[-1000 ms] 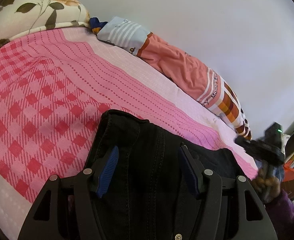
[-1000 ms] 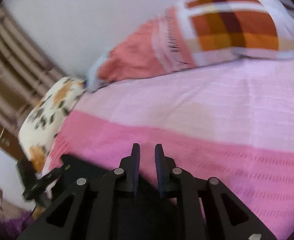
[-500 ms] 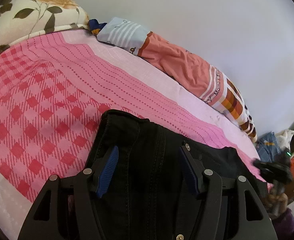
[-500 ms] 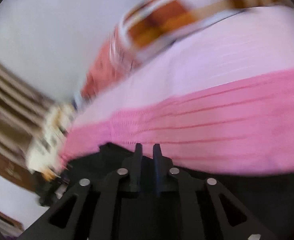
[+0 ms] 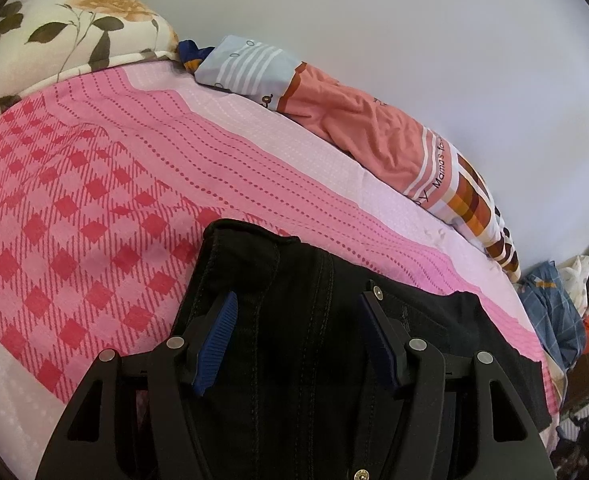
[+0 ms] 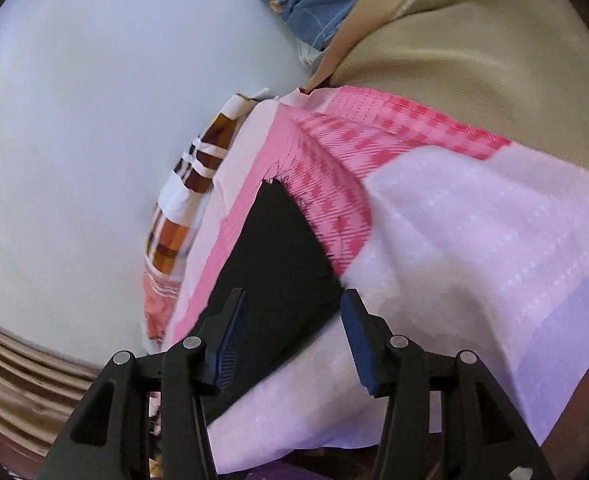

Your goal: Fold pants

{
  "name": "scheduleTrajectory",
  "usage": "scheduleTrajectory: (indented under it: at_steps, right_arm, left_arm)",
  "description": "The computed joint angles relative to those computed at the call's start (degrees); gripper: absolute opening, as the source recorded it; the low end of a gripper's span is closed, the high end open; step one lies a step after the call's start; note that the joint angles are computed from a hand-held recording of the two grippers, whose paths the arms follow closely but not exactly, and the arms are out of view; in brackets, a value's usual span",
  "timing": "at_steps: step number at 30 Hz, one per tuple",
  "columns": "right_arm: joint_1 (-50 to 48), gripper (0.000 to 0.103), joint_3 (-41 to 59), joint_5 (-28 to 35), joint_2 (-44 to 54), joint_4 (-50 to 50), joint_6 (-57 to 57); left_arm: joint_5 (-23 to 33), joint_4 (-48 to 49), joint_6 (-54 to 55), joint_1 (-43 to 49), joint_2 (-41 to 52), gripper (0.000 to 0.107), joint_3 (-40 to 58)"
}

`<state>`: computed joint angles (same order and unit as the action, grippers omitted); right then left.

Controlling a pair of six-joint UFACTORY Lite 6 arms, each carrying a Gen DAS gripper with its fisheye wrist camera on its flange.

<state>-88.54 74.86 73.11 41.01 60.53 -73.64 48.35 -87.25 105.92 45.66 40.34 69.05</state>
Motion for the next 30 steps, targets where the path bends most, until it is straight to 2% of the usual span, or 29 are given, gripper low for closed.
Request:
scheduleTrajectory:
  at_steps: [6, 10, 15, 16, 17, 19, 21, 26, 30]
  right_arm:
    - [2.8, 0.048, -1.0, -1.3, 5.0, 0.7, -1.8]
    - [4.3, 0.048, -4.5, -1.2, 3.8, 3.4, -4.2]
    - [9.8, 0.047, -11.3, -9.3, -3.3, 7.8, -8.8]
    - [10.6, 0.040, -11.8, -10.5, -3.9, 8.2, -9.1]
    - [12.0, 0.025, -11.9, -11.9, -4.2, 8.1, -8.7]
    - [13.8, 0.011, -12.2, -14.3, -4.6, 7.7, -7.7]
    - [14.1, 0.009, -14.8, -15.7, -7.3, 9.6, -9.5]
    - [15.2, 0.009, -20.4, -14.7, -18.2, 10.3, -10.3]
    - [21.9, 0.009, -24.7, -12.9, -31.2, 10.3, -6.9]
  left_arm:
    - [-0.5, -0.4, 0.8, 0.0, -0.3, 0.063, -0.5]
    - [-0.9, -0.8, 1.1, -0.2, -0.3, 0.063, -0.6]
    - [-1.0, -1.0, 1.6, -0.3, -0.4, 0.063, -0.9]
    - [-1.1, -1.1, 1.7, -0.3, -0.4, 0.063, -1.0]
    - [-1.1, -1.1, 1.7, -0.3, -0.3, 0.063, -0.8]
    - [-1.6, -1.4, 2.0, -0.5, -0.4, 0.063, -1.0]
    - [-3.0, -2.0, 2.8, -1.1, -1.1, 0.063, -1.6]
    - [-8.9, -5.7, 5.9, -3.6, -6.7, 0.063, -6.4]
    - [-4.7, -5.8, 3.1, -1.2, -12.3, 0.063, -10.7]
